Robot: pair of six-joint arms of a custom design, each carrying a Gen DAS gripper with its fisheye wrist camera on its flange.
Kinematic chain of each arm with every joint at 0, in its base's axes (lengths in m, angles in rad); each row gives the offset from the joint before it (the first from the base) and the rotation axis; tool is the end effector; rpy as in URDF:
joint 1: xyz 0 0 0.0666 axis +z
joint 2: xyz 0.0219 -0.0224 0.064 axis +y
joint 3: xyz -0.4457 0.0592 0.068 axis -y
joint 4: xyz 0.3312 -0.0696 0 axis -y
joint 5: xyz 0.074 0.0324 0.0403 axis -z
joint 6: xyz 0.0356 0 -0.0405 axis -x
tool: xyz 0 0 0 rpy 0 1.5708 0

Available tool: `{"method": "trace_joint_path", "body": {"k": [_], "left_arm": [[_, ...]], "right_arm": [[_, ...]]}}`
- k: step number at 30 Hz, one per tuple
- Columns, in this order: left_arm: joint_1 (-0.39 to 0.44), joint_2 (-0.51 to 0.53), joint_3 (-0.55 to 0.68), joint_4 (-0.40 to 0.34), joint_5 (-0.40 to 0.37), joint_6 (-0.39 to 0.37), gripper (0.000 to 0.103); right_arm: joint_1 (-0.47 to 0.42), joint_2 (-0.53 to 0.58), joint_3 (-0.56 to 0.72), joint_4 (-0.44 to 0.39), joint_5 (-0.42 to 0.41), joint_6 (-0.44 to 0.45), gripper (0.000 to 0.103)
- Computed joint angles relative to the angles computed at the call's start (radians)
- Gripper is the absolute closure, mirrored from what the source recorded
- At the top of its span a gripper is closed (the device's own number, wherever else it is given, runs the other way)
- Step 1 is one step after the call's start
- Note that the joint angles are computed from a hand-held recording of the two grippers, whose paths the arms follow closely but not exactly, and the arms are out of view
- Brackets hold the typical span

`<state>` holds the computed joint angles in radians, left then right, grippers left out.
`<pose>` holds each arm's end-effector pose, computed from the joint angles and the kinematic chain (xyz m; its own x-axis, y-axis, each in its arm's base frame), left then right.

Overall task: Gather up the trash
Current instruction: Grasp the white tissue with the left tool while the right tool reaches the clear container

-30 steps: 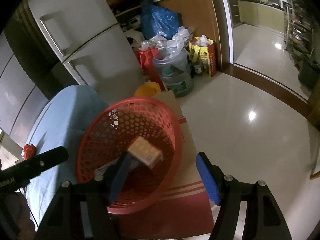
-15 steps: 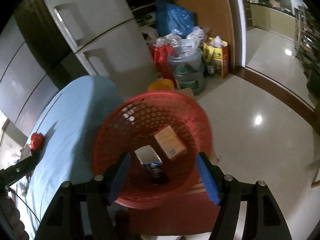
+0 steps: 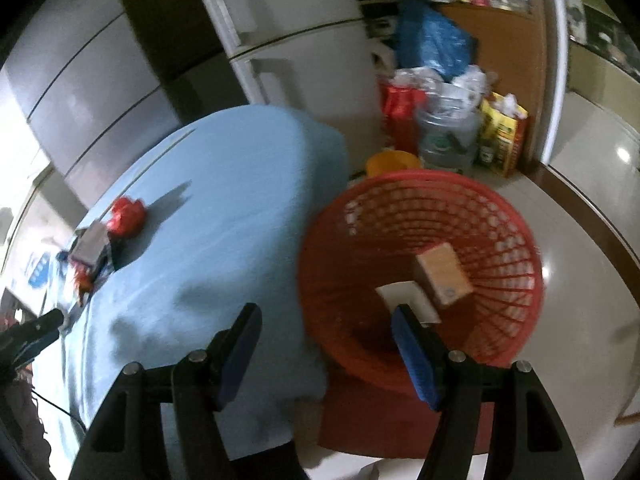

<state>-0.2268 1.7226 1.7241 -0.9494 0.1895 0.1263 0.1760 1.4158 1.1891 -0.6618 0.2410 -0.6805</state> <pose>0.5354 -0.1308 0.4728 -0.8264 0.0637 -0.5595 0.2256 0.9478 -0.2253 0.4065 0.0633 0.4226 -0.6077 0.5125 -0.6067 0.4638 0.8491 0.2528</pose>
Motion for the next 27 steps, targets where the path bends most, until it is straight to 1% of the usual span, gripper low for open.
{"method": "trace_joint_path", "body": {"k": [2, 4, 8, 9, 10, 11, 14, 16, 18, 20, 21, 22, 23, 24, 26, 27], "left_arm": [[0.04, 0.002, -0.016, 0.025, -0.04, 0.01, 0.025], [0.083, 0.019, -0.013, 0.027, -0.057, 0.005, 0.025], [0.14, 0.072, 0.025, -0.001, -0.069, -0.014, 0.025], [0.149, 0.083, 0.033, -0.004, -0.054, -0.019, 0.025], [0.155, 0.092, 0.042, -0.003, -0.038, -0.025, 0.025], [0.156, 0.099, 0.049, -0.004, -0.041, -0.025, 0.025], [0.161, 0.127, 0.071, 0.009, -0.068, -0.032, 0.025], [0.162, 0.153, 0.106, -0.011, -0.077, -0.024, 0.025], [0.158, 0.169, 0.125, -0.003, -0.085, -0.009, 0.025], [0.157, 0.185, 0.143, -0.001, -0.109, -0.002, 0.025], [0.157, 0.188, 0.145, 0.005, -0.116, -0.004, 0.028], [0.157, 0.191, 0.147, 0.013, -0.126, -0.009, 0.041], [0.158, 0.193, 0.155, 0.01, -0.131, -0.017, 0.059], [0.159, 0.195, 0.162, 0.002, -0.131, -0.024, 0.063], [0.17, 0.197, 0.168, -0.005, -0.1, -0.016, 0.067], [0.175, 0.194, 0.164, -0.002, -0.089, -0.014, 0.068]], "right_arm": [[0.024, 0.019, 0.024, -0.006, 0.002, 0.009, 0.031], [0.041, 0.033, 0.044, -0.01, 0.004, 0.02, 0.031], [0.076, 0.059, 0.083, -0.02, 0.012, 0.039, 0.031], [0.083, 0.066, 0.09, -0.023, 0.012, 0.041, 0.031], [0.083, 0.067, 0.094, -0.027, 0.009, 0.045, 0.031], [0.088, 0.072, 0.098, -0.029, 0.009, 0.047, 0.031], [0.096, 0.079, 0.111, -0.04, 0.008, 0.054, 0.031], [0.099, 0.076, 0.111, -0.043, 0.011, 0.057, 0.031], [0.098, 0.077, 0.115, -0.049, 0.015, 0.061, 0.031], [0.096, 0.078, 0.118, -0.053, 0.016, 0.059, 0.031], [0.095, 0.079, 0.12, -0.054, 0.017, 0.059, 0.031], [0.094, 0.079, 0.123, -0.058, 0.017, 0.06, 0.031], [0.093, 0.082, 0.126, -0.06, 0.016, 0.062, 0.031], [0.094, 0.084, 0.129, -0.061, 0.015, 0.065, 0.031], [0.098, 0.091, 0.137, -0.064, 0.01, 0.072, 0.031], [0.101, 0.097, 0.143, -0.066, 0.006, 0.076, 0.031]]}}
